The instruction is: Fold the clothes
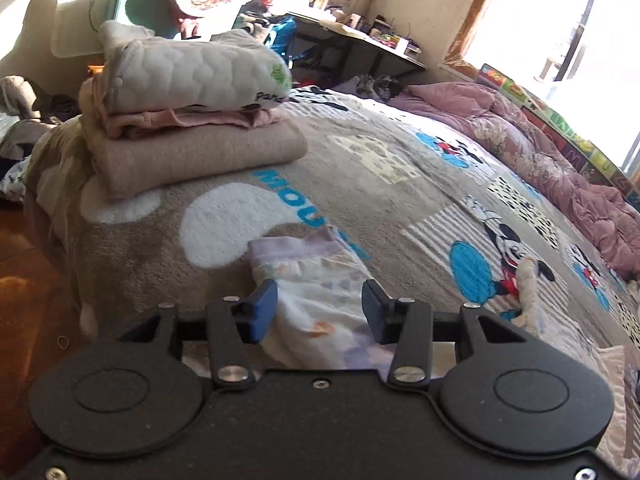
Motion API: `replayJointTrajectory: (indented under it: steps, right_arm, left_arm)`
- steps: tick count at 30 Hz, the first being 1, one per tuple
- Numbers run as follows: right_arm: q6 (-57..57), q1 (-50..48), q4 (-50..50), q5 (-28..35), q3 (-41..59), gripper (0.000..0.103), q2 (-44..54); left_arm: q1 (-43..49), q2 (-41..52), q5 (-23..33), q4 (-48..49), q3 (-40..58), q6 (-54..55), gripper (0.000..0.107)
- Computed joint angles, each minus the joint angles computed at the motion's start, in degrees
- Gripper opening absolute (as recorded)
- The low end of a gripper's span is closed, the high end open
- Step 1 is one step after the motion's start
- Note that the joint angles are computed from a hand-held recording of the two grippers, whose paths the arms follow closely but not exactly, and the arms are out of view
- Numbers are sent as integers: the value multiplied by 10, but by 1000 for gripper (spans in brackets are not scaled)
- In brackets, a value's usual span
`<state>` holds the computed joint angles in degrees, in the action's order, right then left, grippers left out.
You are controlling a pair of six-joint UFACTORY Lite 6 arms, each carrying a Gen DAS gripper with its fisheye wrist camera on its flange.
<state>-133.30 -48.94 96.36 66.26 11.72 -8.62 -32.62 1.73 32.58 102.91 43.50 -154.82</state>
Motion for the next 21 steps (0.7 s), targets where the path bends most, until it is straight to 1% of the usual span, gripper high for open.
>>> replayJointTrajectory:
  steps: [2, 3, 4, 5, 6, 7, 8, 9, 10, 11, 13, 16, 18, 21]
  right_arm:
    - [-12, 3, 21, -2, 1, 47, 6]
    - [-17, 14, 41, -12, 5, 47, 19]
    - [-22, 33, 64, -39, 7, 47, 27]
    - [-28, 54, 91, -71, 10, 48, 34]
    - [-27, 71, 105, -101, 16, 47, 42]
    - [-19, 72, 99, -111, 20, 47, 41]
    - [-9, 68, 87, -113, 22, 47, 36]
    - [18, 57, 59, -116, 24, 47, 18]
    - [33, 39, 33, -107, 25, 47, 7]
    - [40, 19, 12, -94, 25, 47, 2]
    - [43, -8, -3, -80, 36, 46, 9]
    - [39, -10, 2, -73, 60, 46, 19]
    - [42, 29, 26, -96, 81, 46, 8]
    - [56, 112, 62, -143, 153, 46, 31]
  left_arm:
    - [-24, 20, -38, 120, 16, -88, 44]
    - [-37, 38, -42, 180, 25, -137, 44]
    - [-49, 65, -43, 221, 40, -167, 44]
    - [-54, 95, -55, 238, 64, -174, 44]
    - [-46, 138, -92, 231, 103, -158, 51]
    - [-35, 186, -127, 200, 140, -120, 51]
    - [-32, 211, -139, 147, 162, -64, 49]
    - [-35, 211, -127, 118, 172, -31, 48]
    - [-34, 200, -137, 113, 176, -22, 46]
    - [-37, 190, -134, 132, 178, -37, 46]
    - [-43, 185, -133, 235, 189, -104, 46]
    - [-36, 227, -165, 385, 252, -193, 46]
    - [-29, 279, -198, 432, 330, -205, 46]
    - [-17, 363, -250, 482, 455, -208, 46]
